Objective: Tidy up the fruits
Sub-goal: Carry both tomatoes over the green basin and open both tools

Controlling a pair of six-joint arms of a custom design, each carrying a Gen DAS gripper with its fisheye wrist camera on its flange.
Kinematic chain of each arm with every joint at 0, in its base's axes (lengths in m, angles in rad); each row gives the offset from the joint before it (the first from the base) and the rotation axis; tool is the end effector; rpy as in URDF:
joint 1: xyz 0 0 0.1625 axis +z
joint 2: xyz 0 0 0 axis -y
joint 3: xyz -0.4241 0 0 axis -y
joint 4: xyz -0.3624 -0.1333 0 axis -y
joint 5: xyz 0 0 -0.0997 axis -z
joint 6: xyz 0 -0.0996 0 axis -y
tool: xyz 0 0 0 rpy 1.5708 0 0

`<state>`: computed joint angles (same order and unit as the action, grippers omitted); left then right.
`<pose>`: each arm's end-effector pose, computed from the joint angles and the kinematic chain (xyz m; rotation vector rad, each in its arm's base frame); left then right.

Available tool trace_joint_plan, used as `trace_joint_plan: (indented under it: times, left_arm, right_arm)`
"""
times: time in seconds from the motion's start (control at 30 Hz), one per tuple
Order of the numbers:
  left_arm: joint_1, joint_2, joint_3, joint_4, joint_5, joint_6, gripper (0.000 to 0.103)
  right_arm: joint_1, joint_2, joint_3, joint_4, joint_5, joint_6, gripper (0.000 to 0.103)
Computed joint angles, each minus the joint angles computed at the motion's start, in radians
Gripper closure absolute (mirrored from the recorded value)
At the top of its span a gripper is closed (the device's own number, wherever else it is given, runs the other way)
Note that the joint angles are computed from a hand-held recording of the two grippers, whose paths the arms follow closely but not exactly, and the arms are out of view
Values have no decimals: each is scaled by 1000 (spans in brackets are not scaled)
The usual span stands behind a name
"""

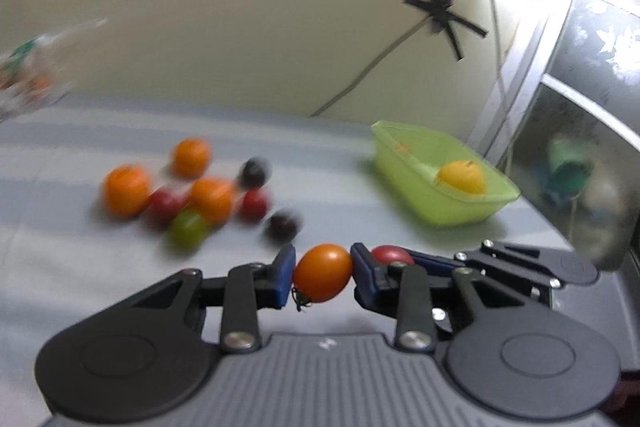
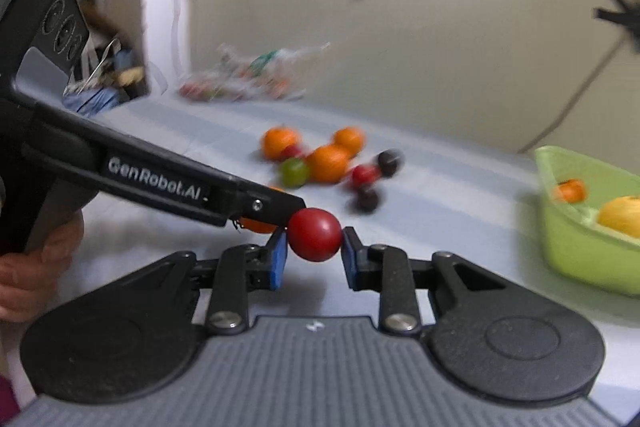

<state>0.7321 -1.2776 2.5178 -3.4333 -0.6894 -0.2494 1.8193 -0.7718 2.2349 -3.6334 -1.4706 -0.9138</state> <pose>-0.1259 -0.3957 0.2324 0.3489 2.4038 -1.2471 0.2572 -0.4311 0.0724 1.6319 -2.4026 0.8959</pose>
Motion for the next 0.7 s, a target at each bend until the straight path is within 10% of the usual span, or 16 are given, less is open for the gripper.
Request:
trace_joint_plan:
  times: [0.37,0.7]
  left_arm:
    - [145,288,-423,-4,-244,211,72]
    - [196,401,-562,93,-256,204,63]
  right_arm:
    - [-89,-13,-98,-184,-14,39,71]
    - [-122,28,-154,-207,-52,45,64]
